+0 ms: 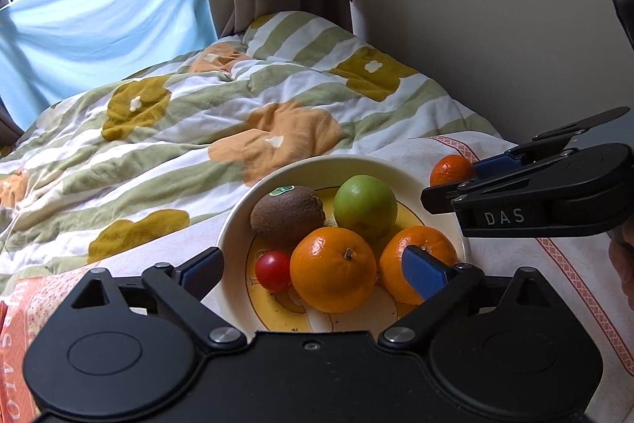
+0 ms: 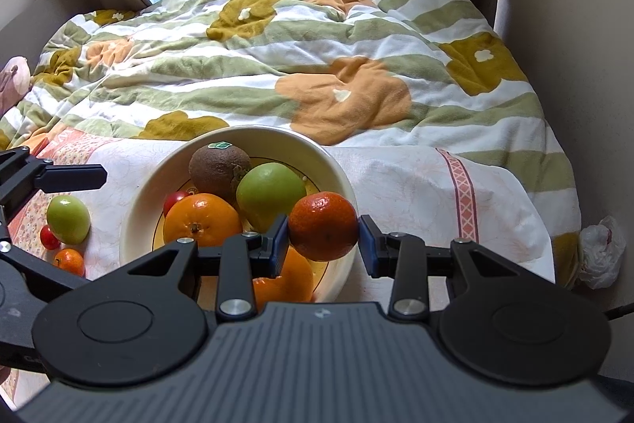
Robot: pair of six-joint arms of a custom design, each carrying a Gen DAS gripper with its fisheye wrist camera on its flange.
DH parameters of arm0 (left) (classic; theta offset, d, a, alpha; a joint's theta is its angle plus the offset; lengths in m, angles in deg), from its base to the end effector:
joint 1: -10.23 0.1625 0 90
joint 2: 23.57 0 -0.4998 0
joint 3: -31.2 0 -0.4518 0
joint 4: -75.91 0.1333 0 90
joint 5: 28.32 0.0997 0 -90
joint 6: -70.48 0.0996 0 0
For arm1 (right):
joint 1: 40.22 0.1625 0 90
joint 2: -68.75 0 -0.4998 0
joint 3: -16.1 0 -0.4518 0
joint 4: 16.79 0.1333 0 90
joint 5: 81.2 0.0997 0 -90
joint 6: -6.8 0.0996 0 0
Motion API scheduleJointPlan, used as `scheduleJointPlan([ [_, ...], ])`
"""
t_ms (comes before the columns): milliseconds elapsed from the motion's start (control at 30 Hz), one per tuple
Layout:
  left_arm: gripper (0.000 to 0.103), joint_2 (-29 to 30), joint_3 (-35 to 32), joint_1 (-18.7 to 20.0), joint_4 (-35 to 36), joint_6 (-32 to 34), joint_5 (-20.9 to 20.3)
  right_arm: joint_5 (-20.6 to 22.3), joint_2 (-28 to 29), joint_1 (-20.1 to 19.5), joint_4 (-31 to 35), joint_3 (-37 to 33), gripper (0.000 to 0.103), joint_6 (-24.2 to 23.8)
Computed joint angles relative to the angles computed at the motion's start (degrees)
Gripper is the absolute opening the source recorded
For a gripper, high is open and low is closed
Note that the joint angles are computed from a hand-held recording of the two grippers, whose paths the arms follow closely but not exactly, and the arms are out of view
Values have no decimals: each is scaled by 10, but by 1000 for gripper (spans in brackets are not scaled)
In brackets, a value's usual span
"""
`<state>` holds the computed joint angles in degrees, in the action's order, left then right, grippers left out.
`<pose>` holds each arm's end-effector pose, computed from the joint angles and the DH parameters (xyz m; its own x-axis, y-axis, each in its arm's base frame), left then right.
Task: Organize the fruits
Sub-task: 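Carry the orange and tangerine into the duck bowl and open both tools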
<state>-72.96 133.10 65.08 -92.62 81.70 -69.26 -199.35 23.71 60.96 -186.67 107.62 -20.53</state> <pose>-0.2432 -0.7076 0.1685 -0.6120 0.2472 -0.7512 0.6488 0.7000 -0.2982 0.2390 -0.7640 0.1701 -0.7388 -0.3016 0.6026 -0.5640 0.7661 -0.3082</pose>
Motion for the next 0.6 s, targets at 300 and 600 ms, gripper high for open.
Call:
scheduleJointPlan([
  [300, 99, -9, 15, -5, -6, -21, 25, 6, 11, -5, 24, -15, 52, -2],
  [600, 99, -16, 28, -9, 5, -58, 40, 26, 7, -10, -14, 2, 103, -9],
])
